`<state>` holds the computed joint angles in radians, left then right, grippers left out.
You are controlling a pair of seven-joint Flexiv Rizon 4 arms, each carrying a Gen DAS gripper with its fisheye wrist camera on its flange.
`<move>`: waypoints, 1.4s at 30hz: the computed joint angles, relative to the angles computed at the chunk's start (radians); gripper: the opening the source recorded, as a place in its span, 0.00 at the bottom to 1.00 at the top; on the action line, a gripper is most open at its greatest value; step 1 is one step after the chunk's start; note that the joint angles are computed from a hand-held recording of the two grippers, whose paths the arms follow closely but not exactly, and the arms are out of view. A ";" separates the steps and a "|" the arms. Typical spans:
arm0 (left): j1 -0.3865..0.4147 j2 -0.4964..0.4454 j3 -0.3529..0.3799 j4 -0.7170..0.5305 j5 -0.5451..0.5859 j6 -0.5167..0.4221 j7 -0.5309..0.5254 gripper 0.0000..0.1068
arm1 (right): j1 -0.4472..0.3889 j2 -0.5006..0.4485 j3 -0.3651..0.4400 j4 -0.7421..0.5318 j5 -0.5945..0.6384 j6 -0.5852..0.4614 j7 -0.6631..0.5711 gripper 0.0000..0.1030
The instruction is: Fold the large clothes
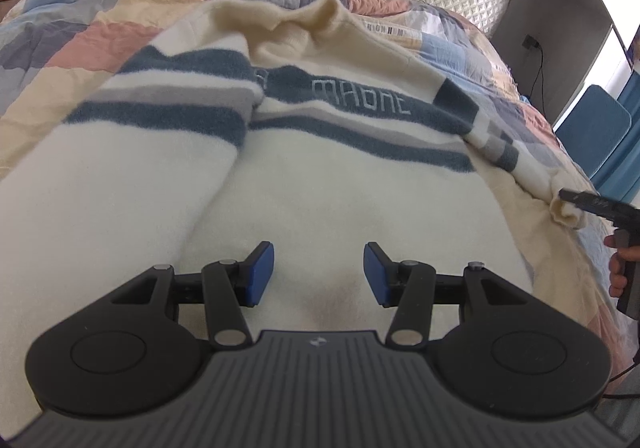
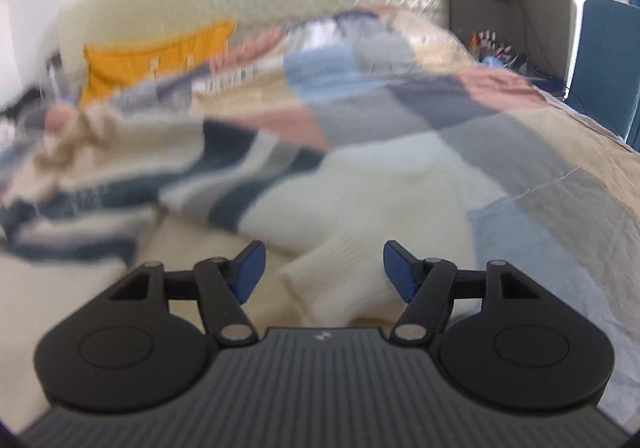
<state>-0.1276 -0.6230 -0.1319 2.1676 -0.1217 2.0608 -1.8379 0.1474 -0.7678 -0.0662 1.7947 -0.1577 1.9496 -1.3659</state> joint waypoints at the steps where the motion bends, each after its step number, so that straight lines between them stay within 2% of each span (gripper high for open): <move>1: 0.022 0.001 -0.020 0.003 0.013 -0.007 -0.010 0.52 | 0.046 -0.002 -0.048 -0.001 0.016 -0.039 -0.006 0.64; 3: 0.032 0.000 -0.028 0.001 0.021 -0.021 -0.015 0.52 | 0.168 -0.017 -0.186 -0.008 0.067 -0.118 0.000 0.60; 5: 0.022 0.000 -0.018 -0.001 0.015 -0.028 -0.013 0.52 | 0.241 -0.043 -0.277 -0.011 0.089 -0.129 0.009 0.53; 6: 0.020 0.000 -0.016 -0.002 0.014 -0.029 -0.012 0.52 | 0.286 -0.055 -0.332 -0.005 0.107 -0.124 0.013 0.37; 7: 0.014 0.001 -0.011 -0.002 0.012 -0.029 -0.009 0.52 | 0.337 -0.070 -0.399 -0.001 0.133 -0.125 0.023 0.29; 9: 0.003 0.000 0.000 -0.003 0.007 -0.029 -0.002 0.52 | 0.382 -0.081 -0.472 0.004 0.182 -0.116 0.051 0.26; 14: 0.004 -0.004 -0.008 -0.011 0.013 -0.035 0.013 0.52 | 0.310 -0.077 -0.473 -0.040 0.278 -0.058 0.122 0.22; 20: -0.004 -0.007 -0.003 -0.020 0.002 -0.045 0.024 0.52 | 0.175 -0.098 -0.433 -0.144 0.304 -0.226 0.315 0.22; 23: -0.041 -0.008 0.026 -0.031 -0.030 -0.061 0.037 0.52 | 0.067 -0.093 -0.323 -0.178 0.275 -0.287 0.371 0.23; 26: -0.057 -0.007 0.037 -0.033 -0.050 -0.065 0.042 0.52 | 0.073 -0.101 -0.338 -0.165 0.226 -0.295 0.394 0.27; 28: -0.069 -0.002 0.045 -0.029 -0.063 -0.065 0.044 0.52 | 0.099 -0.100 -0.369 -0.156 0.198 -0.311 0.423 0.34; 29: -0.073 0.001 0.048 -0.026 -0.065 -0.061 0.047 0.52 | 0.107 -0.093 -0.377 -0.156 0.182 -0.339 0.440 0.42; 30: -0.087 0.005 0.058 -0.021 -0.074 -0.053 0.048 0.52 | 0.120 -0.081 -0.387 -0.147 0.170 -0.360 0.459 0.54; 32: -0.104 0.013 0.070 -0.012 -0.089 -0.040 0.050 0.52 | 0.177 -0.060 -0.444 -0.110 0.149 -0.369 0.505 0.67; 38: -0.115 0.048 0.077 0.035 -0.103 0.030 0.043 0.52 | 0.369 -0.012 -0.628 0.014 0.102 -0.230 0.559 0.67; 42: -0.114 0.069 0.075 0.065 -0.107 0.058 0.038 0.52 | 0.462 0.062 -0.652 0.071 0.137 -0.145 0.503 0.67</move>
